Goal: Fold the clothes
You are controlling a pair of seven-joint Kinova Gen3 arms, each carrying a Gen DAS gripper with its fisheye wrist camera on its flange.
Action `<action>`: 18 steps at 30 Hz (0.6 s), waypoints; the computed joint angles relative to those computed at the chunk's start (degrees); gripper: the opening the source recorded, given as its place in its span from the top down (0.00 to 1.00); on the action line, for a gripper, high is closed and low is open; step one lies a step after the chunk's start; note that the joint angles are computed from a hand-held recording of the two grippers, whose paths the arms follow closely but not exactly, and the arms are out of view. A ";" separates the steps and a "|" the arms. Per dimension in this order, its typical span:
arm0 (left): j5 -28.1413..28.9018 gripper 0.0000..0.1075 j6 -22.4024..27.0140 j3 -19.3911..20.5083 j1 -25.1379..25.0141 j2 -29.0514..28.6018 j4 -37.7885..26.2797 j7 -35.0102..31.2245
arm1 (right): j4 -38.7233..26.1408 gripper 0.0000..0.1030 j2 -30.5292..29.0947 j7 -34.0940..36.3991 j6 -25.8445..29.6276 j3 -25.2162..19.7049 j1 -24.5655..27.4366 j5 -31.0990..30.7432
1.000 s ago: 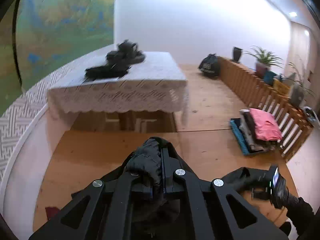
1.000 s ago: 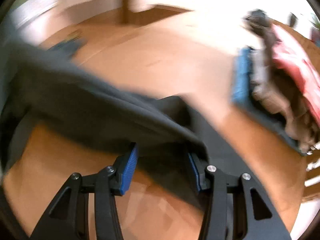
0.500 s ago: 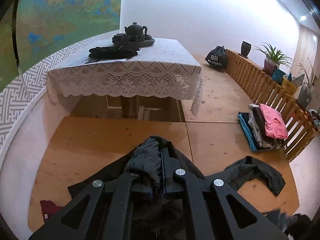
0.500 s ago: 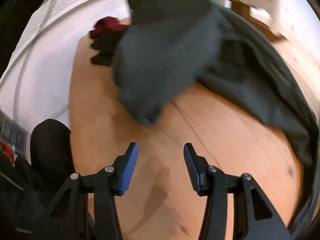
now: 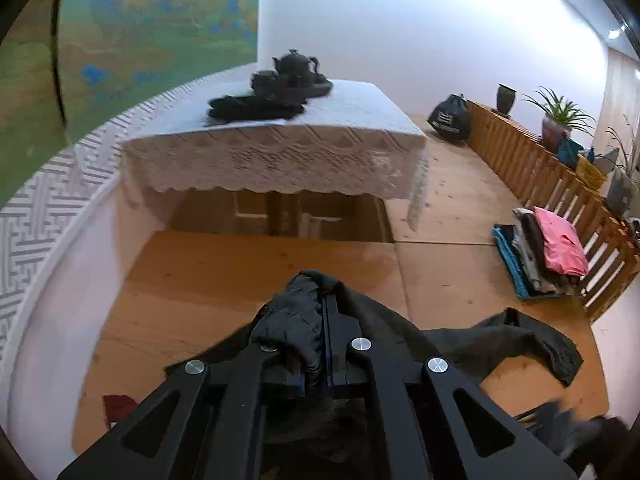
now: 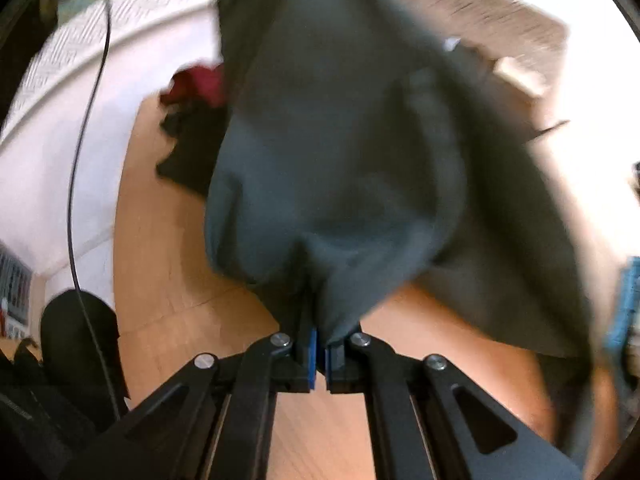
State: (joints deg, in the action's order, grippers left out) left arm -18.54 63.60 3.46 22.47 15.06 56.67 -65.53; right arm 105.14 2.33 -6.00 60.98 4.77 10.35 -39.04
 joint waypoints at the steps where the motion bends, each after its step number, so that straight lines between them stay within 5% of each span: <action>1: -0.25 0.95 -0.28 -0.28 -0.07 -0.47 0.43 0.45 | -2.65 0.98 -1.18 -1.14 1.81 0.12 2.18 0.54; 4: -1.18 0.95 -1.40 -0.33 -0.07 -1.76 1.67 1.27 | -10.62 0.99 -5.61 -4.65 6.34 4.48 4.73 1.28; 9: -0.54 0.95 -2.85 1.70 0.66 -2.34 0.82 -1.33 | -23.89 0.99 -10.38 -12.84 7.58 17.24 -1.54 4.00; 13: 2.01 0.95 -3.98 2.69 1.30 -1.56 -0.51 -3.90 | -34.12 0.96 -7.17 -22.16 10.55 17.50 -0.50 9.88; 14: 2.25 0.95 -4.21 2.66 1.63 -1.32 -0.16 -4.07 | -35.33 0.81 -5.67 -24.49 11.78 15.24 0.89 12.21; 15: 2.55 0.95 -4.50 2.60 1.86 -1.10 0.61 -4.17 | -35.48 0.52 -3.96 -26.09 12.17 12.59 2.90 14.40; 16: 2.87 0.95 -4.61 2.52 1.97 -0.84 1.50 -4.31 | -34.71 0.41 -2.32 -27.40 12.28 10.08 5.19 15.66; 18: 3.59 0.95 -4.74 2.14 1.77 -0.39 4.06 -4.14 | -33.07 0.40 2.89 -29.71 15.16 7.91 9.50 15.51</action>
State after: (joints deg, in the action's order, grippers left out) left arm -14.94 58.86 5.60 24.24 14.67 60.73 -69.67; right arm 72.07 5.21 -35.71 76.14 12.68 19.85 -23.52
